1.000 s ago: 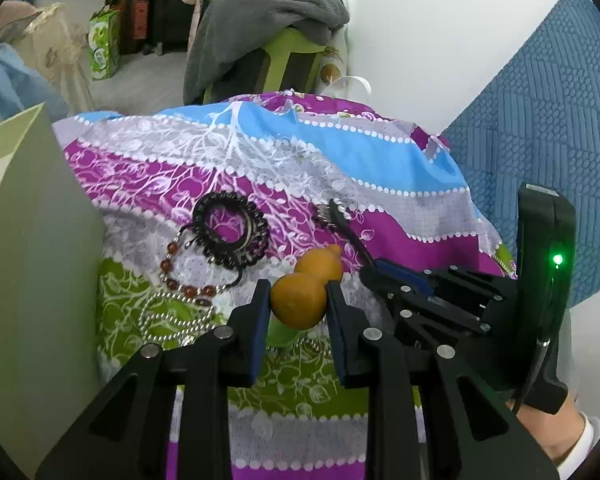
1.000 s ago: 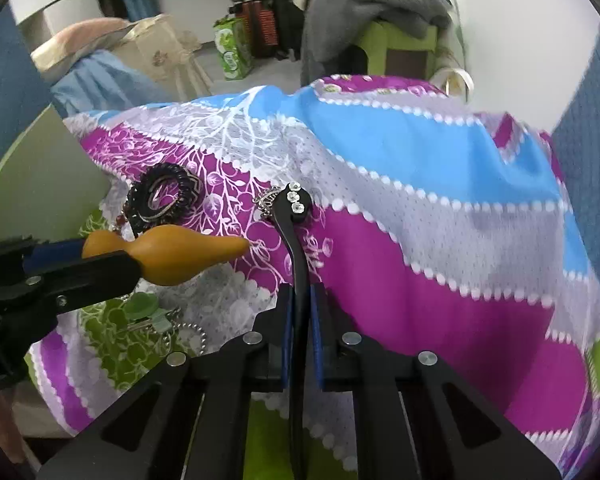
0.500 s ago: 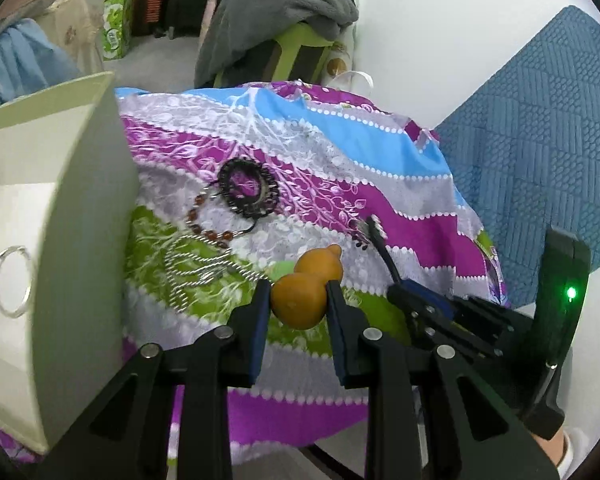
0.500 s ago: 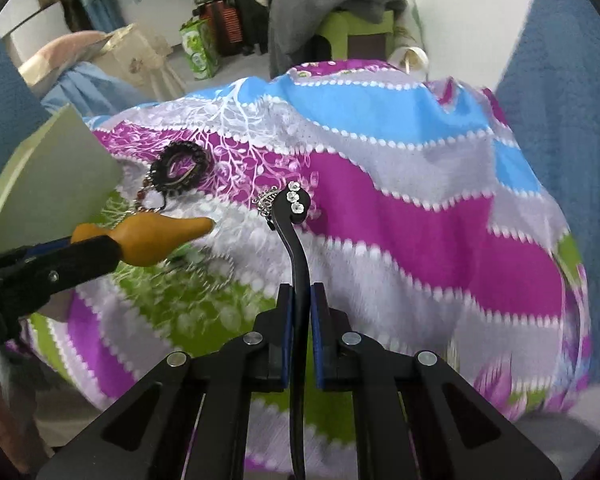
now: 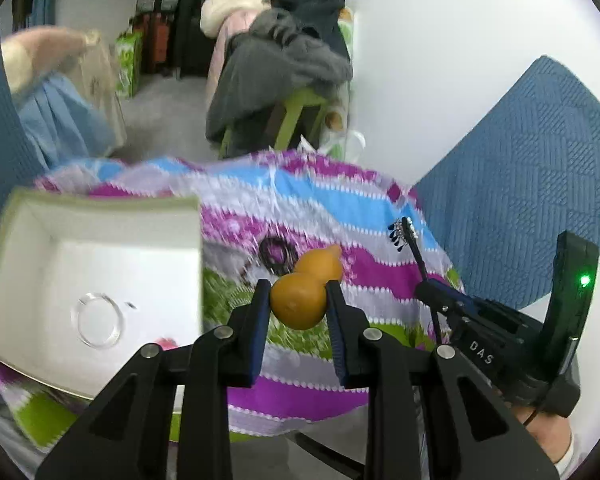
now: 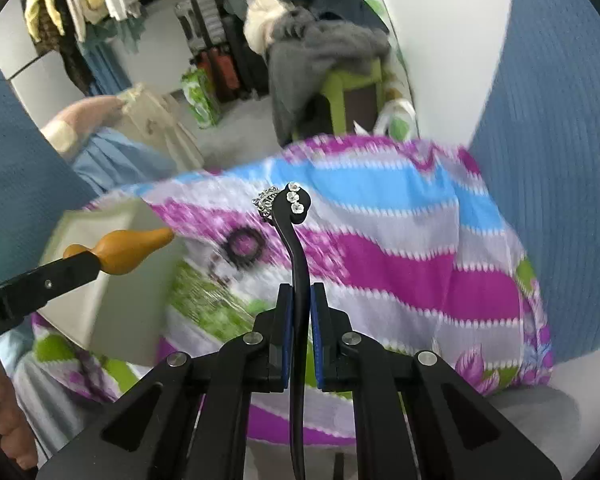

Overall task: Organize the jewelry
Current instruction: 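Carry the gourd with the left tool while the right tool drops the hairpin into the box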

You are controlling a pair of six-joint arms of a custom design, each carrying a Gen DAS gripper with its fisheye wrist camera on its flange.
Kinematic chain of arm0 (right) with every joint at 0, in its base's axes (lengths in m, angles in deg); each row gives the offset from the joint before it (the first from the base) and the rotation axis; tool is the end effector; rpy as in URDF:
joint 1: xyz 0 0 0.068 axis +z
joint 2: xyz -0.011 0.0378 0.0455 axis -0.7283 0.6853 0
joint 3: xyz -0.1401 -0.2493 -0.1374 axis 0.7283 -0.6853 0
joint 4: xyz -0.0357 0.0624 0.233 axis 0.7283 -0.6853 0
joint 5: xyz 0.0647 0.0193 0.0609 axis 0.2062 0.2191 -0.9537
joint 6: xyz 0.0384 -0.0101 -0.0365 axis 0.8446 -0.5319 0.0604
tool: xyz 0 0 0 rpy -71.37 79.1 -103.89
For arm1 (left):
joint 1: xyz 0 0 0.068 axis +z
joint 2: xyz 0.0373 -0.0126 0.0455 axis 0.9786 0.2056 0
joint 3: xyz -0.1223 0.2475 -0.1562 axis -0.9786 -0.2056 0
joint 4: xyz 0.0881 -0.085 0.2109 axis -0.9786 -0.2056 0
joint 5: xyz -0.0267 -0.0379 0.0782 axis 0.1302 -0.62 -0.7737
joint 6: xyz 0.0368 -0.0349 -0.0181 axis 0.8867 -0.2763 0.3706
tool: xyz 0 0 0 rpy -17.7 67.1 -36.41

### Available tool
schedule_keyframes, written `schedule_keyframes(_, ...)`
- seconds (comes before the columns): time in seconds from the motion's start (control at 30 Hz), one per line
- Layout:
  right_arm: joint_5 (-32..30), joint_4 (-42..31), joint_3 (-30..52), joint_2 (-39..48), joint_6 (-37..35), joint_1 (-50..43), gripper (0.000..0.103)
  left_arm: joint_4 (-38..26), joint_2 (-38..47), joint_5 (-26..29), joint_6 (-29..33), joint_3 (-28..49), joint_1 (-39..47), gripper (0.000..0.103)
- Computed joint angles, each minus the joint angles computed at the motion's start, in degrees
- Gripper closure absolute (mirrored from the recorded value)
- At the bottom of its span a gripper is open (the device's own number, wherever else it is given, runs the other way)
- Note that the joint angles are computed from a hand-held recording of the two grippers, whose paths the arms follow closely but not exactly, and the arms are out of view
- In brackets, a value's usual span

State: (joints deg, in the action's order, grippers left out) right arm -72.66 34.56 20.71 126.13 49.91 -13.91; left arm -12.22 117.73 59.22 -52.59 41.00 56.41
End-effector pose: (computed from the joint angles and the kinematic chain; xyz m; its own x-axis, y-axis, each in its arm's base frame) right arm 0.3020 0.1905 0.2487 -0.8096 -0.0713 -0.5826 -0.1953 0.9687 0.1529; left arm 0.2827 -0.1161 0.2893 -0.8213 -0.1483 -0.5509 0.0638 0.9357 -0.3470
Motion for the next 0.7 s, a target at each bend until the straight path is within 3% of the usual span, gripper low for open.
schedule_keyframes(0.13,1.6,-4.4,7.1,-0.3,1.5,2.1,0.096,-4.3,-3.1,-1.3,3.3,3.6,2.2,0.075)
schedule_keyframes(0.4,4.3,-10.4,18.5,1.1,2.8,6.1,0.096,-10.5,-6.6,2.7,8.3,8.1,10.2,0.075)
schedule_keyframes(0.7,6.0,-13.4,28.1,7.8,4.8,11.4,0.096,-11.5,-9.1,6.9,13.6,5.8,19.8,0.075)
